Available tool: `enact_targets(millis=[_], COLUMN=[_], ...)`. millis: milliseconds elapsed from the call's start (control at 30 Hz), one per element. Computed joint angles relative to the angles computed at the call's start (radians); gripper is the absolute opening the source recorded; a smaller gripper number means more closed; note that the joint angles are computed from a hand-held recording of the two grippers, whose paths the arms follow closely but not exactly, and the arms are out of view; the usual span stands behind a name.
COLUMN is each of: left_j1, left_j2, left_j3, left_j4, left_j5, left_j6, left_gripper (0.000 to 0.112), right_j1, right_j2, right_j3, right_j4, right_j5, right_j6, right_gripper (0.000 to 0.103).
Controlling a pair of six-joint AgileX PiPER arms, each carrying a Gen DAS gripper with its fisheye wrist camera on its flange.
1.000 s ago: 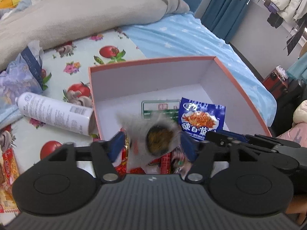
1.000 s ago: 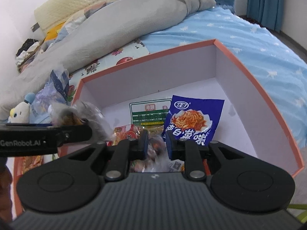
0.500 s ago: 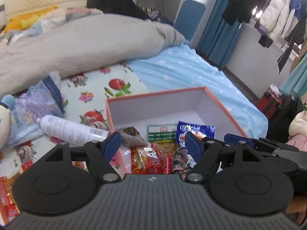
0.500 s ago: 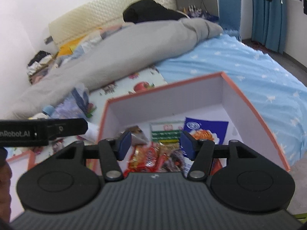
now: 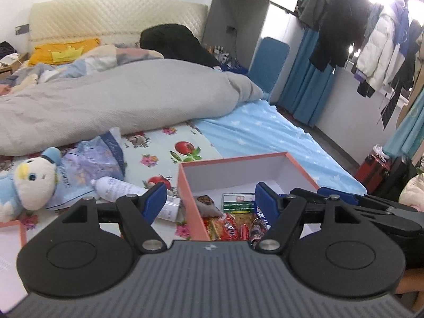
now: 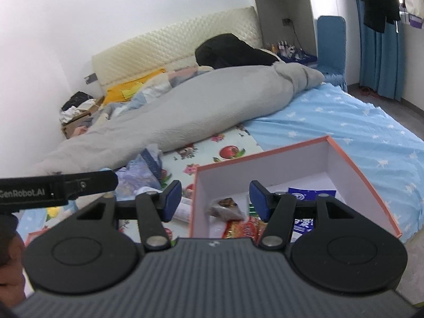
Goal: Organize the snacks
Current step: 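Lift both tools out of the box and back over the snack pile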
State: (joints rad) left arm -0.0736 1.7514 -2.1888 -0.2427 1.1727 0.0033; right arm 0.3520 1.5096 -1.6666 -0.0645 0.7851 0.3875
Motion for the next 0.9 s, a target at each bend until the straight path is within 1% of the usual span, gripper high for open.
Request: enact_targets(millis=[200,533,667,900], left_j1=[0.073,0.207,0.284,0.419], left_j2=[-0.161,-0.382,-0.451,-0.513], left_j3=[0.194,0.493,0.595,0.735], left_j4=[-0.025,-0.047,-0.070,-0.138], left_j5=[-0.049,-0.111,-0.120,-0.137], left_j6=[0.044,0.073,0.103,0.186], left_gripper=[0.078,0.078,0.078,0.078], right_j1=[0.082,0.191,0.233,0.315], right_j2=[-0.040,-0.074,-0.077,-0.070], right_j3=[0.028,0.085,0.113,0.161], right_j4=[-0.042,-0.019,0.003,0.027], right_j5=[-0.017,-0.040,-0.063,-0.091], right_j6=[0.050,0.032,0.018,0.009], right_gripper=[0.060,0.060,0.060,0.059])
